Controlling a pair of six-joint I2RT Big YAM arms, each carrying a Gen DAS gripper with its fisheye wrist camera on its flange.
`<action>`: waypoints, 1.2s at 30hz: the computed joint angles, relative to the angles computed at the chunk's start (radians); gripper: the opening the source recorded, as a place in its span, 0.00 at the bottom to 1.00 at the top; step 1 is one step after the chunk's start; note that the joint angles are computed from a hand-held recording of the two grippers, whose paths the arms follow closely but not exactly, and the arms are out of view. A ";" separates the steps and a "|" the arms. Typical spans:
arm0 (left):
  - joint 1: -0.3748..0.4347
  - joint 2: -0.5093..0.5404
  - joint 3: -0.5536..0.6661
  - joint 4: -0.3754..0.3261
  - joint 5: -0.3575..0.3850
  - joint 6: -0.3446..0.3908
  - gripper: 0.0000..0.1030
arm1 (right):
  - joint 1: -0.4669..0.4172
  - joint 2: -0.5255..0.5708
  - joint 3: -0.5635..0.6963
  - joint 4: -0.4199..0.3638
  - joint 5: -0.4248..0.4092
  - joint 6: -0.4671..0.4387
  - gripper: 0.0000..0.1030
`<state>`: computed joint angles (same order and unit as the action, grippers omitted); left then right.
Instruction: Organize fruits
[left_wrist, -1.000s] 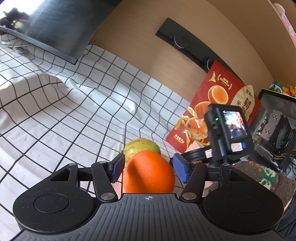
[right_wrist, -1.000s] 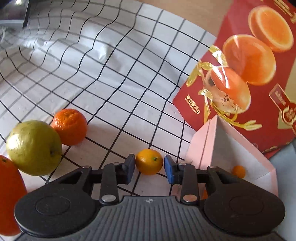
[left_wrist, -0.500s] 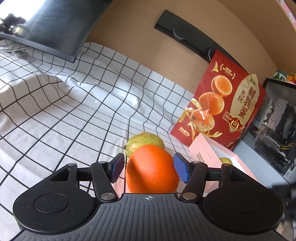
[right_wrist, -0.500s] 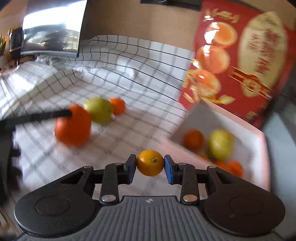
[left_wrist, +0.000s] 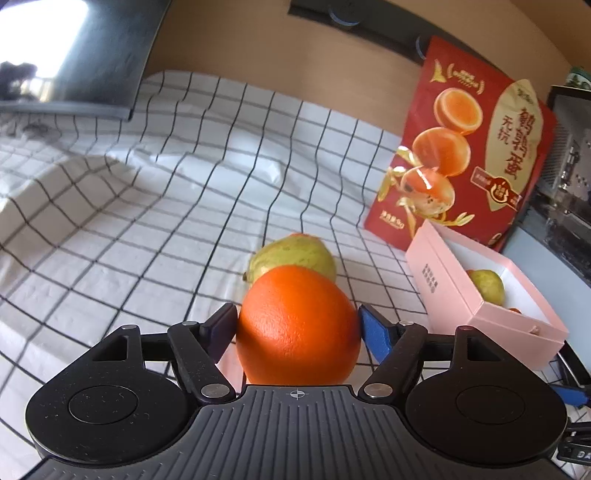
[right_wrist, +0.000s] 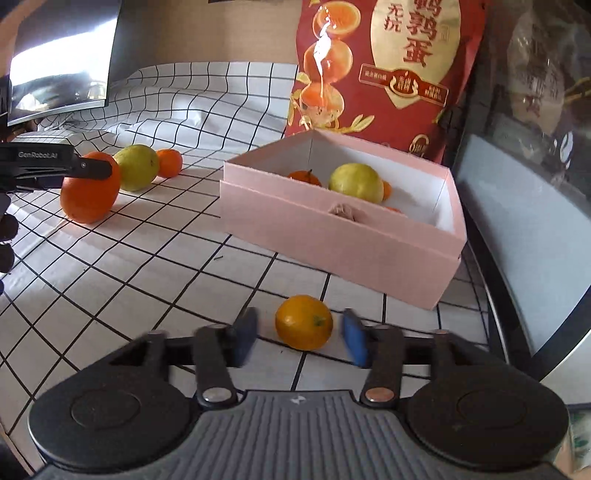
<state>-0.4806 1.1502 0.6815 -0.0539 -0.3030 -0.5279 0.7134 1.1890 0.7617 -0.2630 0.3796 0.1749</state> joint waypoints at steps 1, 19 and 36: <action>0.006 0.004 0.001 0.000 0.017 -0.010 0.76 | -0.001 -0.011 -0.012 0.024 -0.001 0.004 0.58; -0.062 0.031 0.028 -0.038 0.039 0.059 0.75 | -0.011 -0.018 -0.024 0.052 -0.022 0.017 0.74; -0.171 0.093 0.064 0.009 0.259 0.136 0.75 | -0.013 -0.019 -0.028 0.054 -0.017 0.028 0.78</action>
<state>-0.6515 1.2428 0.7453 -0.0446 -0.0439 -0.3920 0.7000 1.1696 0.7339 -0.2088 0.3629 0.2032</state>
